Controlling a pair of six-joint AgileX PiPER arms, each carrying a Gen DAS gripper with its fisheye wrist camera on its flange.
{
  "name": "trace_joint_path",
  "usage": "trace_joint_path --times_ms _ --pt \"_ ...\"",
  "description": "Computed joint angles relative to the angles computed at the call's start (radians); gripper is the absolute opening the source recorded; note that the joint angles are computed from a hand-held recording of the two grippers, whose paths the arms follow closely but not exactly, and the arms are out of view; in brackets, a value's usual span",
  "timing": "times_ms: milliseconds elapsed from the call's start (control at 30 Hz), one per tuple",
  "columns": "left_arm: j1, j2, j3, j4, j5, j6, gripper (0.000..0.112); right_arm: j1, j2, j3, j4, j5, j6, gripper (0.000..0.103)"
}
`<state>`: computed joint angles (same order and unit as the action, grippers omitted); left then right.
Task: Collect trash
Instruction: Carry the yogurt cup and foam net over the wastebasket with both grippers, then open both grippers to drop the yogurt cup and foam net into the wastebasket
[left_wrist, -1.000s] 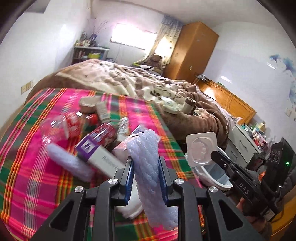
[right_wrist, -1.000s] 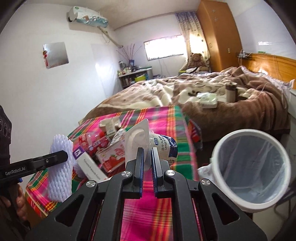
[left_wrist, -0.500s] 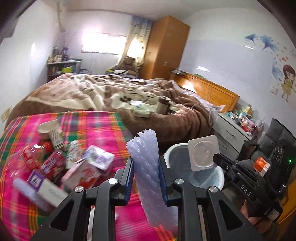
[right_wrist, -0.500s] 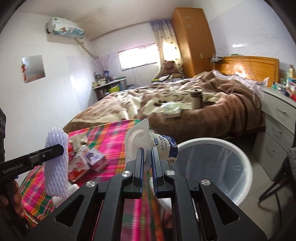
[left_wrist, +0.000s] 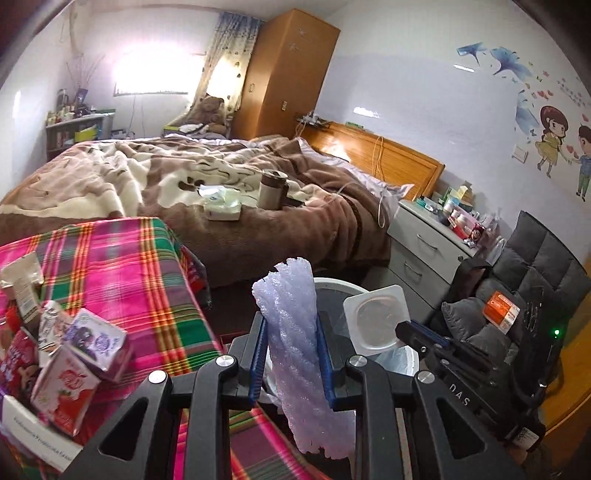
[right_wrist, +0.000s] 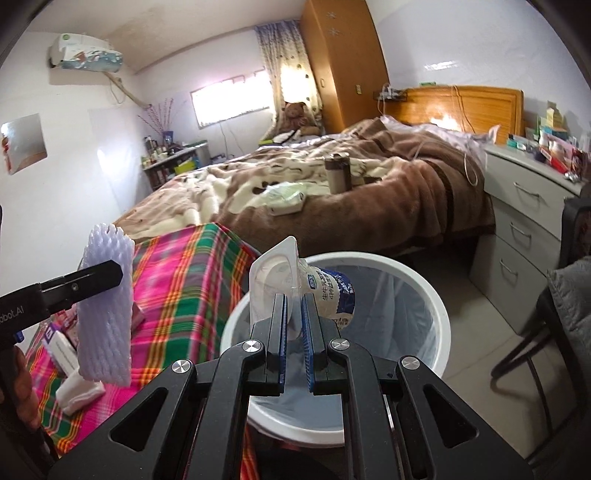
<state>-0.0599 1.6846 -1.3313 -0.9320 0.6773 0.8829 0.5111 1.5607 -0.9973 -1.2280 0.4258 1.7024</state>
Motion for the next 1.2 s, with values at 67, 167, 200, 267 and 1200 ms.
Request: trace_joint_path --times_ms 67,167,200,267,1200 --pt "-0.022 0.031 -0.027 0.013 -0.007 -0.016 0.026 -0.011 0.016 -0.011 0.026 0.004 -0.028 0.008" --pt "-0.057 0.066 -0.066 0.073 -0.001 -0.072 0.026 -0.018 0.023 -0.013 0.077 0.027 -0.083 0.008" --pt "-0.066 0.075 -0.073 0.083 -0.010 -0.084 0.026 -0.017 0.019 -0.009 0.086 0.044 -0.095 0.008" --pt "-0.090 0.102 -0.099 0.118 -0.020 -0.126 0.026 -0.025 0.021 -0.005 0.103 0.060 -0.113 0.008" --pt "-0.122 0.073 -0.063 0.181 -0.084 -0.196 0.062 -0.048 -0.010 0.017 0.192 0.076 -0.153 0.049"
